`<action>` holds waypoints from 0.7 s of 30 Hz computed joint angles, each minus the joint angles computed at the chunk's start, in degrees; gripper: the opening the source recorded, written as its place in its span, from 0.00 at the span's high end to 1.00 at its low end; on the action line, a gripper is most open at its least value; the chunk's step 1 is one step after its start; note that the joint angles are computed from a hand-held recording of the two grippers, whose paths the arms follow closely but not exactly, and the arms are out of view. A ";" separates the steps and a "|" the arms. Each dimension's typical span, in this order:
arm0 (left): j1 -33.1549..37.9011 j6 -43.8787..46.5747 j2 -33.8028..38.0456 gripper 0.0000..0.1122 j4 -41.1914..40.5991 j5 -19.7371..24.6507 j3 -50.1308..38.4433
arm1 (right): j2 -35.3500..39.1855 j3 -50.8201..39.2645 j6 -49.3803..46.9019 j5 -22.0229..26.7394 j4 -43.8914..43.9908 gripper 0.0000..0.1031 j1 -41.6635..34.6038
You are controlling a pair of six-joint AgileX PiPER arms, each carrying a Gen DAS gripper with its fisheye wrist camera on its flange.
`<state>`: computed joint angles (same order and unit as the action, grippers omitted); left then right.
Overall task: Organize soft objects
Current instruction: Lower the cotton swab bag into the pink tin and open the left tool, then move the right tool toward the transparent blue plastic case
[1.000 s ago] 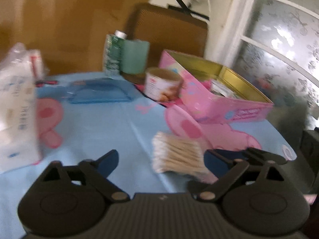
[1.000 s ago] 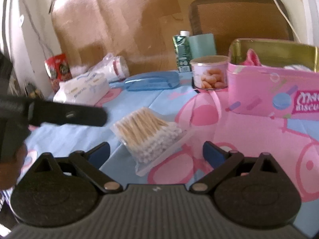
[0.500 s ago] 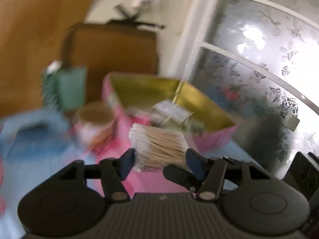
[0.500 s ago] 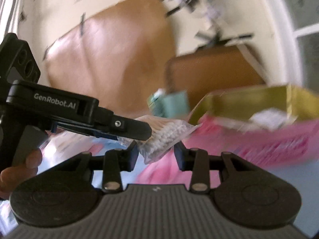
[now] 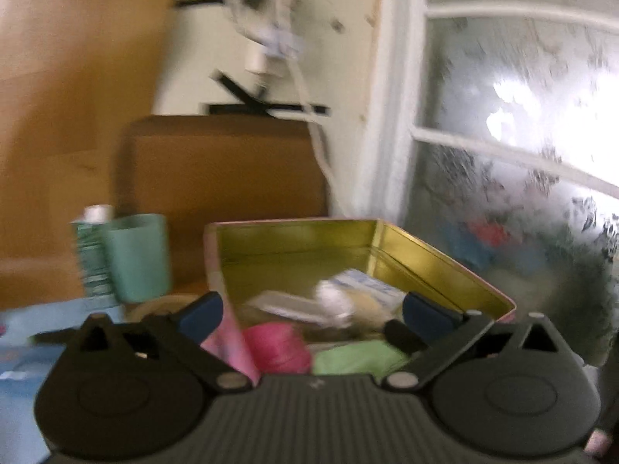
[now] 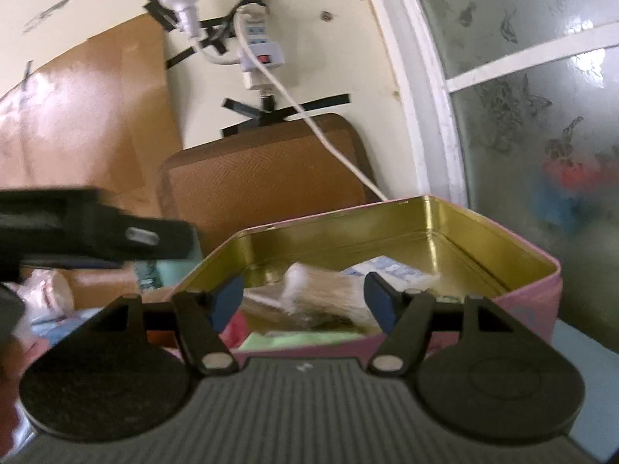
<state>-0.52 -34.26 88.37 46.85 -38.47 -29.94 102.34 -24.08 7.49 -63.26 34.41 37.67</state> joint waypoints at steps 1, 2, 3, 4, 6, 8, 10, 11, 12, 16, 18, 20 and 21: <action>5.15 -1.45 -1.34 0.09 3.70 -2.45 2.32 | 0.23 0.21 0.39 -0.95 0.73 0.31 1.37; 10.07 -2.61 -2.07 0.09 6.90 -3.90 3.49 | 0.24 0.20 0.69 -1.72 1.64 0.31 3.04; 14.41 -3.09 -2.52 0.09 9.10 -4.43 4.19 | 0.79 0.20 1.44 -2.94 2.17 0.31 4.76; 18.22 -2.92 -2.64 0.09 10.48 -4.66 4.77 | 0.72 0.10 1.80 -3.79 2.68 0.31 6.88; 28.04 -2.69 -1.17 0.09 14.14 -6.27 5.03 | 0.18 -0.44 1.29 -4.21 0.95 0.31 9.72; 34.88 -1.31 2.06 0.09 15.64 -7.46 3.93 | -0.67 -3.17 -0.71 -1.15 -1.86 0.31 12.47; 41.31 -1.91 5.86 0.09 19.06 -10.43 2.40 | -1.11 -7.62 -2.67 6.40 -7.03 0.32 13.49; 43.80 -2.71 7.96 0.09 20.76 -11.94 1.51 | -0.41 -10.93 -4.01 10.87 -8.56 0.32 13.69; 45.99 -3.24 9.81 0.09 22.26 -13.71 0.91 | 0.74 -14.42 -5.77 14.77 -8.92 0.32 13.84; 52.52 -4.22 14.94 0.09 26.55 -21.68 -0.50 | 9.43 -34.40 -21.43 31.81 -2.59 0.32 11.24; 53.35 -3.25 14.48 0.09 25.44 -23.09 0.27 | 14.03 -45.37 -27.79 42.34 -0.44 0.33 8.46; 53.84 -7.09 15.70 0.09 28.60 -24.04 -1.84 | 18.60 -55.63 -38.11 48.91 8.87 0.31 7.06; 53.81 -7.93 15.82 0.09 28.71 -23.99 -2.17 | 21.14 -61.03 -43.84 52.78 13.36 0.28 6.17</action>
